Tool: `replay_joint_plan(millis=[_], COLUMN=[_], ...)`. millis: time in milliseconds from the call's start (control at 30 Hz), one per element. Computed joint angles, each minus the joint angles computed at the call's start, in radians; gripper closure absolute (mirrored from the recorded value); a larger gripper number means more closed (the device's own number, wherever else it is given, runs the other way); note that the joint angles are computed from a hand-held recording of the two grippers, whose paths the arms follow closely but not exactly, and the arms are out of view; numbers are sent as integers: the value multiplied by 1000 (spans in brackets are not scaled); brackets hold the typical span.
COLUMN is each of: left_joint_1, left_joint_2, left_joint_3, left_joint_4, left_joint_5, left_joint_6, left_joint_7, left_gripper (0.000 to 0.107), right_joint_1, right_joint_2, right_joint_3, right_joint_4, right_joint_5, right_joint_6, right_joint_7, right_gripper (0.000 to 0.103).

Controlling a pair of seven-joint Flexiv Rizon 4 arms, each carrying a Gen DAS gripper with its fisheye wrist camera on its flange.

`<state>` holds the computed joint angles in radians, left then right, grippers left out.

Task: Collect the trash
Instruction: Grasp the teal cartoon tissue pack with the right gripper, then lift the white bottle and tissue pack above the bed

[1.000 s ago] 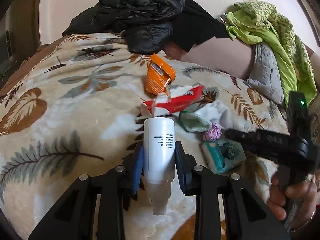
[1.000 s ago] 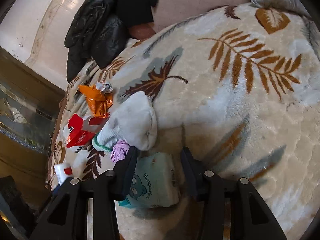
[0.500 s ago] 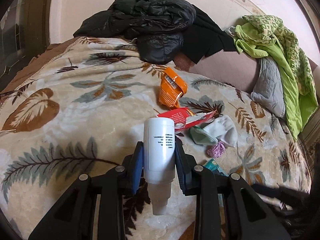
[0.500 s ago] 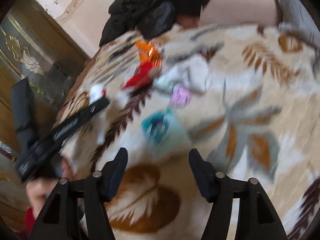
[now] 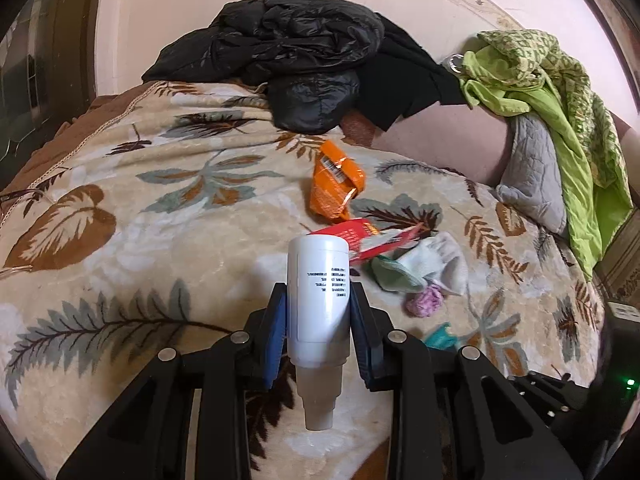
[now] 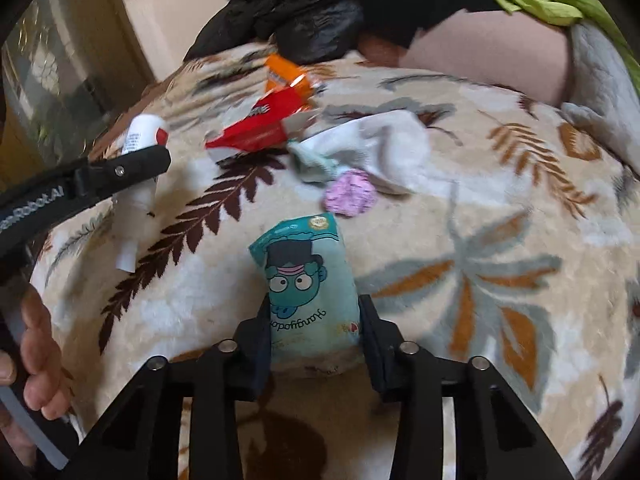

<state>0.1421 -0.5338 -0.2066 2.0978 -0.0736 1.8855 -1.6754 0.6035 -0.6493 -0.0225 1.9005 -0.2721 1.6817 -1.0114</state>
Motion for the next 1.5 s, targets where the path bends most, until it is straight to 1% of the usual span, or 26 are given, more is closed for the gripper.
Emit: replay_joint_plan(millis=[33, 100, 133, 167, 200, 267, 333, 367, 467, 567, 633, 733, 767, 800, 833, 900, 1000, 1033, 1100, 1267, 1500], left_joint_1=[-7, -18, -11, 3, -5, -67, -86, -97, -134, -210, -284, -369, -409, -440, -455, -476, -520, -529, -513, -504, -507], left_joint_2=[3, 9, 13, 18, 23, 40, 56, 64, 99, 145, 176, 207, 207, 204, 200, 191, 166, 158, 152, 137, 130], left_joint_3=[3, 9, -2, -20, -15, 32, 38, 43, 62, 121, 171, 209, 225, 234, 233, 230, 238, 239, 225, 221, 220], left_joint_4=[4, 16, 26, 36, 42, 60, 81, 91, 137, 211, 263, 341, 361, 375, 381, 374, 368, 364, 360, 346, 337], left_joint_5=[3, 10, 21, 39, 45, 41, 49, 52, 65, 54, 9, -62, -106, -148, -176, -226, -302, -322, -323, -339, -356], left_joint_6=[10, 32, 46, 55, 60, 86, 102, 109, 136, 187, 220, 264, 282, 295, 301, 284, 311, 314, 309, 306, 307], left_joint_7=[0, -2, -6, -10, -11, -1, -2, -4, 3, 32, 66, 113, 139, 162, 178, 214, 262, 279, 282, 295, 311], left_gripper=[78, 78, 78, 78, 78, 78, 78, 78, 78, 78, 78, 78, 78, 78, 78, 78, 78, 78, 78, 78, 78], right_joint_1=[42, 80, 101, 140, 190, 292, 391, 456, 585, 641, 663, 656, 658, 676, 674, 638, 626, 637, 658, 637, 634], right_joint_2=[20, 54, 70, 85, 101, 136, 156, 171, 194, 225, 240, 268, 273, 273, 271, 273, 272, 270, 265, 255, 236], right_joint_3=[-54, -98, -118, -158, -206, -298, -382, -438, -538, -561, -561, -517, -510, -521, -517, -479, -460, -470, -489, -471, -471], right_joint_4=[35, 86, 109, 138, 169, 232, 269, 305, 366, 417, 437, 466, 471, 471, 465, 450, 438, 436, 433, 418, 400], right_joint_5=[15, 52, 71, 99, 133, 214, 288, 336, 442, 513, 552, 601, 618, 641, 654, 668, 692, 699, 705, 686, 650], right_joint_6=[27, 70, 85, 110, 133, 165, 187, 213, 251, 283, 293, 318, 326, 328, 325, 308, 300, 296, 289, 274, 261], right_joint_7=[15, 32, 36, 41, 41, 33, 17, 3, -42, -91, -117, -146, -158, -174, -185, -195, -212, -221, -233, -220, -202], right_gripper=[63, 63, 63, 63, 63, 63, 63, 63, 63, 63, 63, 63, 63, 63, 63, 63, 63, 63, 63, 63, 63])
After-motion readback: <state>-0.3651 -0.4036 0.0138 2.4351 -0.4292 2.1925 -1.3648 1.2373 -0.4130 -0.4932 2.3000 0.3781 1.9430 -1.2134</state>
